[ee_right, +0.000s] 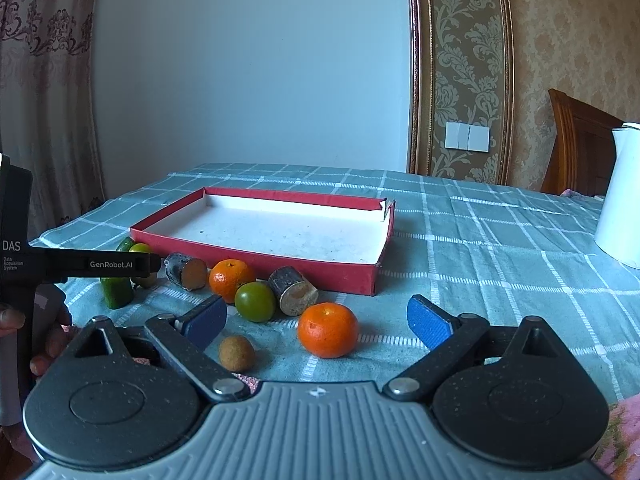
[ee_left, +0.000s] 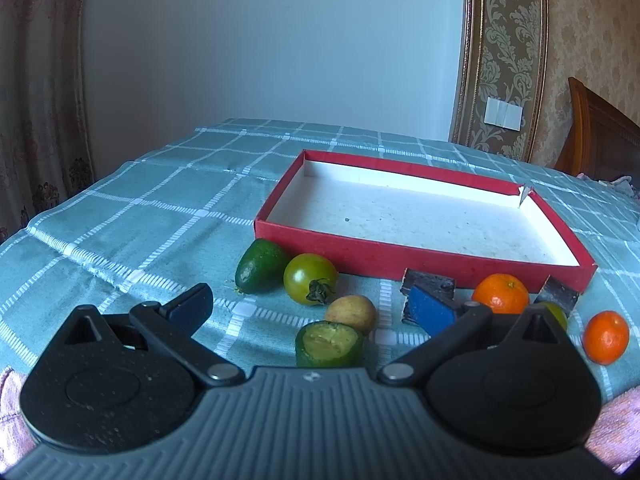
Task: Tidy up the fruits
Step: 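Move the right tool toward the tangerine in front of the red box, then close the right tool around the tangerine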
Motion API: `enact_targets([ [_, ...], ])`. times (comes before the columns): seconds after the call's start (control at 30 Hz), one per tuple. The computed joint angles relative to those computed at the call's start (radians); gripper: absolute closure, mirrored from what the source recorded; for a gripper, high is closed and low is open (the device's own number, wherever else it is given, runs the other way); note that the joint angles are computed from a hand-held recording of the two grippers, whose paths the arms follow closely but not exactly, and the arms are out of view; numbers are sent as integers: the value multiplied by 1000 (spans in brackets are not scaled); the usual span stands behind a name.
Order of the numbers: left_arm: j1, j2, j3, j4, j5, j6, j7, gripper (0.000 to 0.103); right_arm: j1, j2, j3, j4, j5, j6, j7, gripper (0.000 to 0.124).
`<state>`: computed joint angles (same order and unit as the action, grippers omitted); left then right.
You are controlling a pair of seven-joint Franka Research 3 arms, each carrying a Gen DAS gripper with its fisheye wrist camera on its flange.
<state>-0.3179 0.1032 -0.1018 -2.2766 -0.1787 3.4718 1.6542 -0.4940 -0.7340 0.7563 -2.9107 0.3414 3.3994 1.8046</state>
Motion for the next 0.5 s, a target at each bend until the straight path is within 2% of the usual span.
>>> enact_targets([
  [0.5, 6, -1, -3, -2, 18, -3, -14, 0, -16, 12, 3, 12, -9, -3, 2, 26],
])
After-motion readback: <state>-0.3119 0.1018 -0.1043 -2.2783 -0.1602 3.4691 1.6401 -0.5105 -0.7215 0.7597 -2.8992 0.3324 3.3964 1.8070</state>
